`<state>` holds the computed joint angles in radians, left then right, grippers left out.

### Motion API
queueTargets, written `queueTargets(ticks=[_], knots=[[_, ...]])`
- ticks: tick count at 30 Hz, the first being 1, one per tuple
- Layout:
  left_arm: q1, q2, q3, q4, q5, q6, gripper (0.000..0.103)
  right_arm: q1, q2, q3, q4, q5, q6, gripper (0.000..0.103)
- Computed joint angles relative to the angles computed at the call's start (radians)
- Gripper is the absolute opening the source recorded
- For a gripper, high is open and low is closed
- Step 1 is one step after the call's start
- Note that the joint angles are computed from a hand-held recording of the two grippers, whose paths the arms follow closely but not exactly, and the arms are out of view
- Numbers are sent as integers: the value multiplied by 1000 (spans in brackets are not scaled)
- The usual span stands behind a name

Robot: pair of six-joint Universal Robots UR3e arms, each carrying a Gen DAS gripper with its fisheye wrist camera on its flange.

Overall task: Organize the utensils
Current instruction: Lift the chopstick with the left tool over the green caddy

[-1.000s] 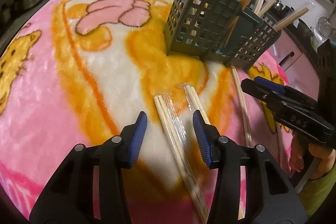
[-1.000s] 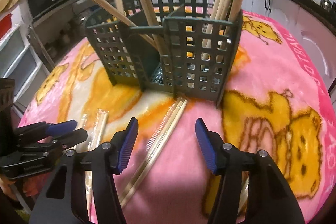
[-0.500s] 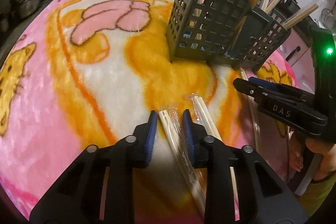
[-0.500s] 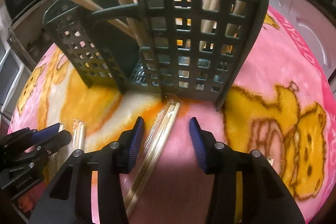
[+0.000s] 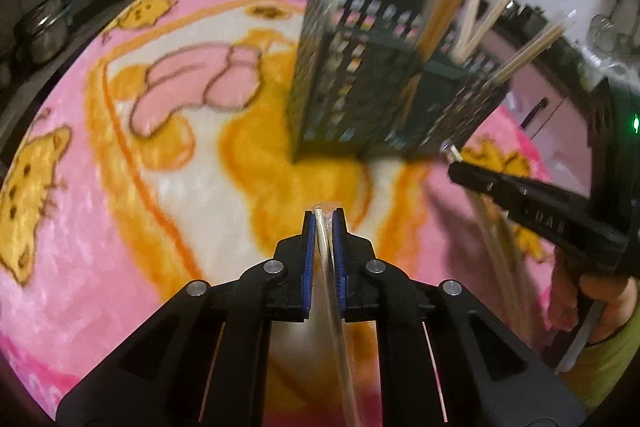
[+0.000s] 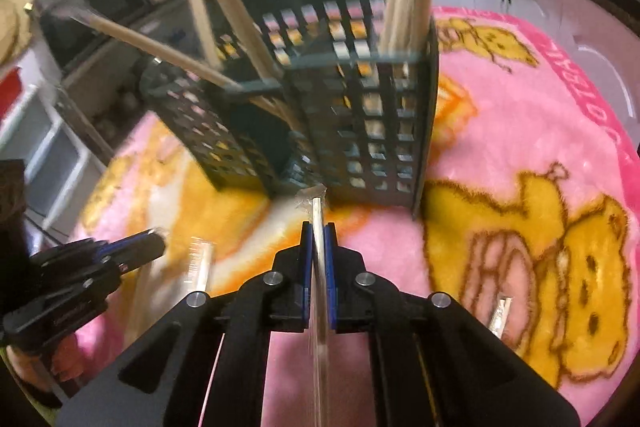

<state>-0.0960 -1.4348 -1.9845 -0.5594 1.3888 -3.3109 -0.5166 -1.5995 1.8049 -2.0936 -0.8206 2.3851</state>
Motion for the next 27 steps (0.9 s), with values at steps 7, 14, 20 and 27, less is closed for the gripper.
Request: queueTargets(ticks=[7, 14, 20, 27], knots=[[-53, 31, 84, 11, 11, -2, 3, -166, -194, 34, 238, 178, -218, 6], [-107, 0, 179, 10, 18, 0, 3, -266, -318, 53, 381, 272, -371, 6], [-130, 7, 238, 3, 22, -3, 3, -340, -356, 18, 519, 341, -468, 6], [-147, -4, 312, 5, 34, -9, 3, -443, -391, -47, 756, 407, -613, 6]])
